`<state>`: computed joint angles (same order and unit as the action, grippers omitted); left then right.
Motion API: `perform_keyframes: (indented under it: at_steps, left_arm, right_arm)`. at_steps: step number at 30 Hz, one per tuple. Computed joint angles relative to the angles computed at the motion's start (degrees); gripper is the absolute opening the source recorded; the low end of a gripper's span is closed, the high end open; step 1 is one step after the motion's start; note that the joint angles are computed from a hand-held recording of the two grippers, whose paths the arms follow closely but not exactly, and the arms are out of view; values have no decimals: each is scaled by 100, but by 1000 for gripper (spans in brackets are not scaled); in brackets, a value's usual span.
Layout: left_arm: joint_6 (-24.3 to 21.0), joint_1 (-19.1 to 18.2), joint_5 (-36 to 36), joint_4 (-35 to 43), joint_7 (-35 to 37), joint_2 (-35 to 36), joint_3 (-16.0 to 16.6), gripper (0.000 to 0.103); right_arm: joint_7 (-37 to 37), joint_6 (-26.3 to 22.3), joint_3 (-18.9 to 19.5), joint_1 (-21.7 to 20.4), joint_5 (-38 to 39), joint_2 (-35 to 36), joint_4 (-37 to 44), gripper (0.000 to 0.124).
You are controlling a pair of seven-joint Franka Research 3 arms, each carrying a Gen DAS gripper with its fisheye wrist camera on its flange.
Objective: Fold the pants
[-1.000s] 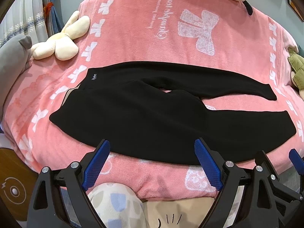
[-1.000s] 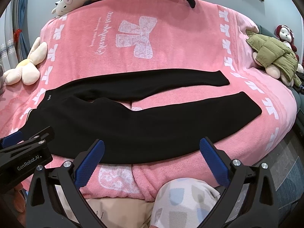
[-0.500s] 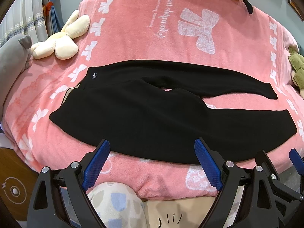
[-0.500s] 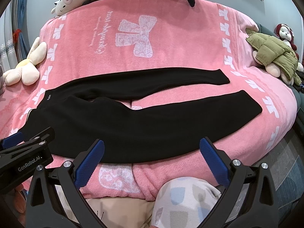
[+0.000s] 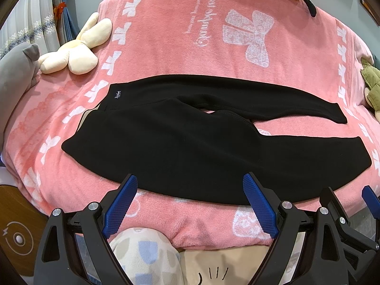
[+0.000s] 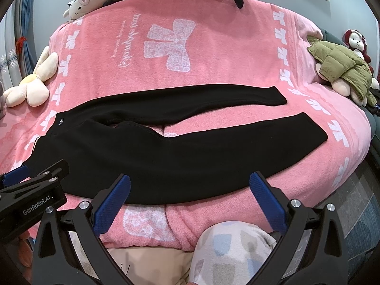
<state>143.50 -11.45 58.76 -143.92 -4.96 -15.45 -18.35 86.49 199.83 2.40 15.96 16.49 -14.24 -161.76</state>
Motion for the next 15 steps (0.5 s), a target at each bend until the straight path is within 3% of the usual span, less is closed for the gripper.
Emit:
perform_keyframes:
  at_steps: [15]
  left_arm:
    - [95, 37, 5, -117, -11, -58, 15, 88]
  right_arm:
    - [-10, -30, 24, -12, 26, 35, 29, 98]
